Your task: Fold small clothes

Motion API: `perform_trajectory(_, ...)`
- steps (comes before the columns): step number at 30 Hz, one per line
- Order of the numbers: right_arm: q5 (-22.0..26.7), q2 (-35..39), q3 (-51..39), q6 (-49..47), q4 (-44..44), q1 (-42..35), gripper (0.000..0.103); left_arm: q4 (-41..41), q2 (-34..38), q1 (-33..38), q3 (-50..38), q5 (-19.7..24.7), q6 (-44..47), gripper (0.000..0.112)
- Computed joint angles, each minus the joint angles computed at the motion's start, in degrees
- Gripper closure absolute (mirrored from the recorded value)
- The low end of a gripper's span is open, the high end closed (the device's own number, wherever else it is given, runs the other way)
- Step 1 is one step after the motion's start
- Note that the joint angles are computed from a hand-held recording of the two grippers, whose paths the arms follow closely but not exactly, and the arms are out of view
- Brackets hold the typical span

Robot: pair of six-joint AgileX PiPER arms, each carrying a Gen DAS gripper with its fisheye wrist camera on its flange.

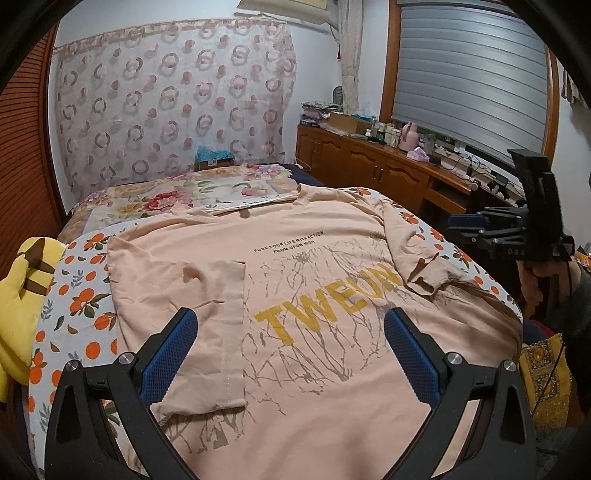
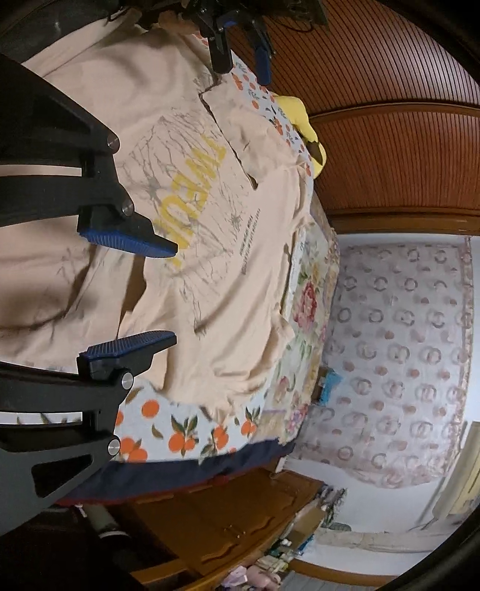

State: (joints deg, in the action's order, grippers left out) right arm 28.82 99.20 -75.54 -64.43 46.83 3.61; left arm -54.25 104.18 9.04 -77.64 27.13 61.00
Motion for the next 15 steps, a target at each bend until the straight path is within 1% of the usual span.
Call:
perform_trajectory(1, -0.22, 0.6, -0.57, 1.89, -0.83, -0.13, 0.059, 0.01, -0.02, -0.11, 0.06, -0.04, 0.01, 0.011)
perform_trajectory(4, -1.37, 3.51, -3.46, 10.85, -7.29, 0.44, 0.059, -0.48, -0.11, -0.27, 0.31, -0.38, 0.51, 0.011)
perform_trajectory(6, -0.93, 5.23, -5.02, 14.82, -9.98, -0.34, 0.059, -0.97, -0.04, -0.17, 0.43, -0.31, 0.91, 0.011)
perform_trajectory(9, 0.86, 7.96, -6.9, 17.62, -10.34, -1.99, 0.059, -1.26, 0.08, -0.17, 0.59, -0.4, 1.19, 0.011)
perform_trajectory(11, 1.64, 9.68, -8.36, 20.83, -11.57, -1.79, 0.059, -1.19, 0.35, -0.19, 0.68, -0.51, 1.08, 0.011)
perform_trajectory(14, 3.97, 11.22, -9.55, 20.81, -9.83, -2.75, 0.059, -0.94, 0.86, -0.14, 0.57, -0.39, 0.64, 0.011)
perform_trajectory(15, 4.89, 12.38, -11.42, 22.06, -10.51, -2.49, 0.06, -0.96, 0.92, -0.12, 0.6, -0.38, 0.63, 0.011)
